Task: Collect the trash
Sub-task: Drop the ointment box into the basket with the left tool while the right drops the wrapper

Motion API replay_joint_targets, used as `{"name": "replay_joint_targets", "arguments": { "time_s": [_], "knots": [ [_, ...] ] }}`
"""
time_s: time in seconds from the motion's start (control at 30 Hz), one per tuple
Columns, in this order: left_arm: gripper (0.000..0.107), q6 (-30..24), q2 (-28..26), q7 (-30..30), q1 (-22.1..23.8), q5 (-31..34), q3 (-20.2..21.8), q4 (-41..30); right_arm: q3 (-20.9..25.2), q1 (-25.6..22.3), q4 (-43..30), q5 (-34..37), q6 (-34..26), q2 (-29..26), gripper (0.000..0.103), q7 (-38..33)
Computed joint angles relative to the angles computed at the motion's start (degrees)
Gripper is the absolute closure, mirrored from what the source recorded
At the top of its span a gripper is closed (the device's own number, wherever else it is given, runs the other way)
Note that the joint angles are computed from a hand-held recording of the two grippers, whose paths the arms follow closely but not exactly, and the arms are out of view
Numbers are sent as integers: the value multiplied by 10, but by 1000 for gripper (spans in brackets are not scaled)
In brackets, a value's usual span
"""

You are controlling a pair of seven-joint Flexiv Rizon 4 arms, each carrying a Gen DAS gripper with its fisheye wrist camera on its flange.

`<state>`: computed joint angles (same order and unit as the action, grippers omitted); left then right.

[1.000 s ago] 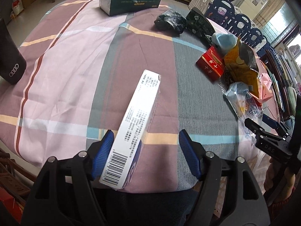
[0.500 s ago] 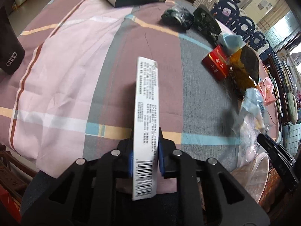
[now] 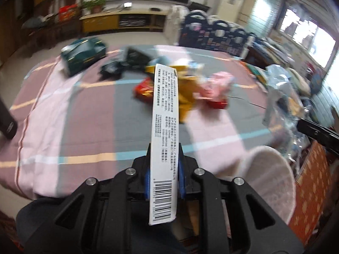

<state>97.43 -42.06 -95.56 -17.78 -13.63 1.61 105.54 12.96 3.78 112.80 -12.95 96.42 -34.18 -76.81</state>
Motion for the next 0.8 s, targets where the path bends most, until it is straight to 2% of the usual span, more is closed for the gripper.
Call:
{"name": "replay_joint_targets", "arguments": {
  "time_s": [0.13,0.17,0.23,0.33,0.37,0.43,0.53,0.67,0.8],
  "knots": [
    [86,1,8,35,31,26,-80,-5,-77,34,64,8,0,45,82,8],
    [86,-2,9,40,30,28,-90,-6,-103,51,77,9,-8,50,82,14],
    [86,-6,9,50,30,33,-106,-9,-124,59,91,8,-34,49,82,22],
    [86,-13,10,65,34,36,-133,-11,-108,37,98,6,-92,37,79,27],
    [86,-17,11,69,34,37,-140,-11,-83,12,93,19,-114,30,76,19],
    [86,-27,9,76,28,35,-146,-17,-48,-25,87,44,-128,25,54,12],
    [86,-53,-1,95,23,34,-160,-34,5,-88,78,101,-100,33,34,-1],
    [85,-98,-30,154,42,33,-213,-62,3,-104,89,121,-41,59,28,2],
    [83,-149,-49,191,17,22,-207,-90,29,-137,89,127,-17,62,27,8]
  ]
}}
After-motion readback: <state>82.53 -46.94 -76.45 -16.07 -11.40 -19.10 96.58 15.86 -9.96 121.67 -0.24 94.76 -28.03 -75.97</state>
